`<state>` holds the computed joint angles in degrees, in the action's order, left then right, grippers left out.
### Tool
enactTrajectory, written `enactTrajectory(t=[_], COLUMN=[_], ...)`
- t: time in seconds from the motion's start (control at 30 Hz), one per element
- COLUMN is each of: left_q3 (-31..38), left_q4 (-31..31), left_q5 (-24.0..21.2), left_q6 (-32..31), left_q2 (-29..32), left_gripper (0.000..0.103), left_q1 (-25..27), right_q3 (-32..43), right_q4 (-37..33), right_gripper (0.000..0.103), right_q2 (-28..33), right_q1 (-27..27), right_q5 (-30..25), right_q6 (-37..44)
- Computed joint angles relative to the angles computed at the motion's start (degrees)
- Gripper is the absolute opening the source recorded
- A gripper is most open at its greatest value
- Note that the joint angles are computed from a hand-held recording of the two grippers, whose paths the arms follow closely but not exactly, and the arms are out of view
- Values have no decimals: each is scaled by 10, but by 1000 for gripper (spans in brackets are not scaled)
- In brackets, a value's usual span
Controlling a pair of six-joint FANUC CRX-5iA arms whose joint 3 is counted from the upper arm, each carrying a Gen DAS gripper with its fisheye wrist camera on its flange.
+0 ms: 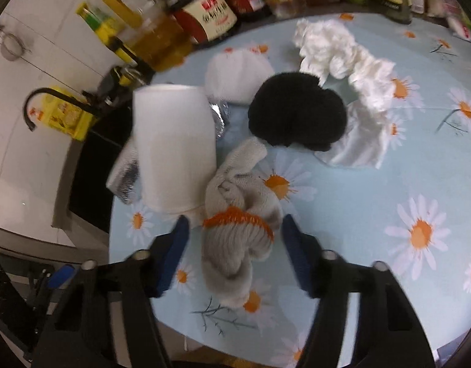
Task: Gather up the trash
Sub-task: 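Grasp the white glove with the right gripper while the left gripper reaches the foil roll, then close the left gripper on the foil-wrapped roll and lift it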
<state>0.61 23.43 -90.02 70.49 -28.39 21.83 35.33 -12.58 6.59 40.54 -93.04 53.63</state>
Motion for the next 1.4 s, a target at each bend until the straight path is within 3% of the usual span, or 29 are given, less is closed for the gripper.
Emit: enactTrajectory(t=[0.1,0.17,0.23,0.5,0.7,0.97,1.1,1.2,1.3,1.4], left_q3=[14,33,43,127,179,244,241,238,229,229], left_q4=[-24,-60,-61,-117,-113,-141,-152,-162,-151,-142], left_q5=[5,12,13,13,1,-14,-11,-12,-6,-18], left_q6=[7,19,21,4,-22,-62,-79,-92,-85,-82], left_q2=[8,19,33,115,189,277,289,295,299,308], left_gripper=[96,96,96,97,96,96,96,87,66,55], left_q1=[-6,-25,-26,-79,-89,-121,-127,-133,-124,-114], right_q3=[2,3,0,-54,-113,-214,-250,-261,-274,-285], right_q4=[-21,-18,-22,-16,-20,94,127,152,186,202], right_gripper=[54,38,33,32,32,32,32,32,34,35], right_q2=[4,6,1,-67,-152,-264,-296,-304,-319,-332], right_q1=[-11,-9,-11,-20,-20,117,168,197,232,250], right_q5=[-11,-12,-7,37,65,67,63,51,40,36], right_q6=[0,11,18,-7,-30,-132,-201,-243,-293,-327])
